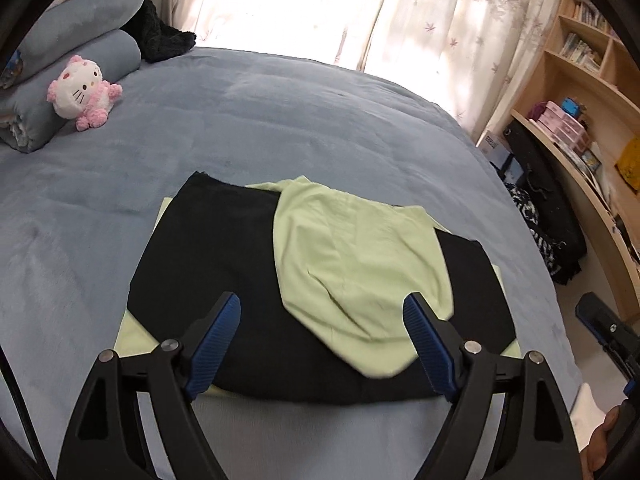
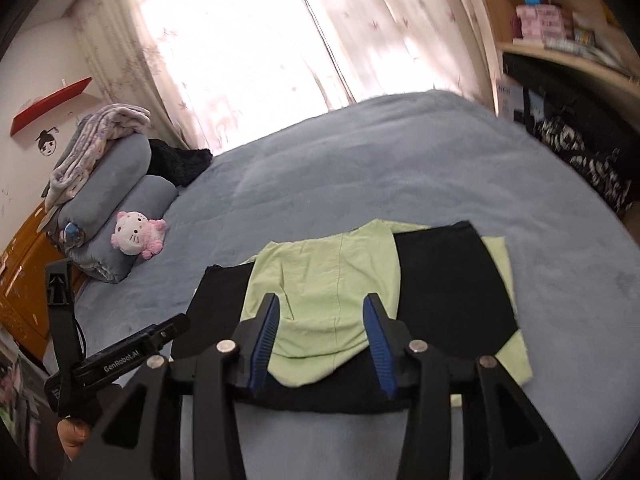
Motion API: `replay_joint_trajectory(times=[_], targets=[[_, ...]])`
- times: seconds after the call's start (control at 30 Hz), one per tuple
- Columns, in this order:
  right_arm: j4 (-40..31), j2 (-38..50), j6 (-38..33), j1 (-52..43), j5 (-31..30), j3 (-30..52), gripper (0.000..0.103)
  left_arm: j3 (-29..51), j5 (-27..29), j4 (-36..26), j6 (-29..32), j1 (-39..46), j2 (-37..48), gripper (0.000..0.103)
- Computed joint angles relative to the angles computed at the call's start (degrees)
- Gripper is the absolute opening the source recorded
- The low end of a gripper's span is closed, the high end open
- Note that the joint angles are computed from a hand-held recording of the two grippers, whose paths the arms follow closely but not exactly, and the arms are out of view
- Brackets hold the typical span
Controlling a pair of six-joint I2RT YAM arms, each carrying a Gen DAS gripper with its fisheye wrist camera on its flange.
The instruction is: Fold large clothes
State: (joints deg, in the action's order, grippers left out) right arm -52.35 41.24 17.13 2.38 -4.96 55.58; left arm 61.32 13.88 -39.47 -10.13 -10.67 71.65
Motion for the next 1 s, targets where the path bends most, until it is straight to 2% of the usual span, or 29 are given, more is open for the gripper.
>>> replay_joint_trajectory(times=[0.1, 0.27, 0.37, 0.47, 0.53, 0.63, 0.77, 0.9, 1.0], targets=[[-4.40, -2.83, 2.02, 6.32, 5.61, 1.64, 0.044, -1.87, 0.80, -2.37, 0.36, 0.66, -4.23, 0.082], [-11.29, -5.80, 5.70, 13.94, 10.16, 3.93, 0.044, -4.20, 3.07, -5.72, 0.94, 3.36, -9.17, 0.082], [-15.42, -7.10, 7.02, 17.58, 10.57, 6.11, 0.044, -5.63, 4.73, -7.79, 2.20, 5.81, -11.73, 0.082], [-18.82, -7.41, 13.17, 30.46, 20.85, 7.81, 0.044, -7.59, 4.92, -8.84, 3.52, 7.56, -13.52, 0.082], [-19.43, -7.34, 14.64, 33.63, 21.86, 7.86, 0.044, -9.01, 5.48, -9.27, 4.12, 8.50, -13.62, 0.082], [-17.30, -6.90, 13.34, 32.42, 17.62, 5.43, 0.044, -11.43, 8.03, -10.11, 5.66, 10.77, -12.67, 0.082], [-13.11, -5.31, 14.04, 33.71, 19.66, -0.66, 0.044, -15.54, 11.86, -9.40, 8.04, 14.15, -10.49, 0.082], [-6.22, -2.98, 12.86, 29.96, 15.31, -7.38, 0.044, -19.94, 15.04, -5.59, 9.33, 17.69, -6.43, 0.082], [-0.85, -0.80, 12.92, 29.21, 14.58, -11.11, 0.044, -22.67, 17.50, -1.25, 8.96, 20.09, -3.57, 0.082]])
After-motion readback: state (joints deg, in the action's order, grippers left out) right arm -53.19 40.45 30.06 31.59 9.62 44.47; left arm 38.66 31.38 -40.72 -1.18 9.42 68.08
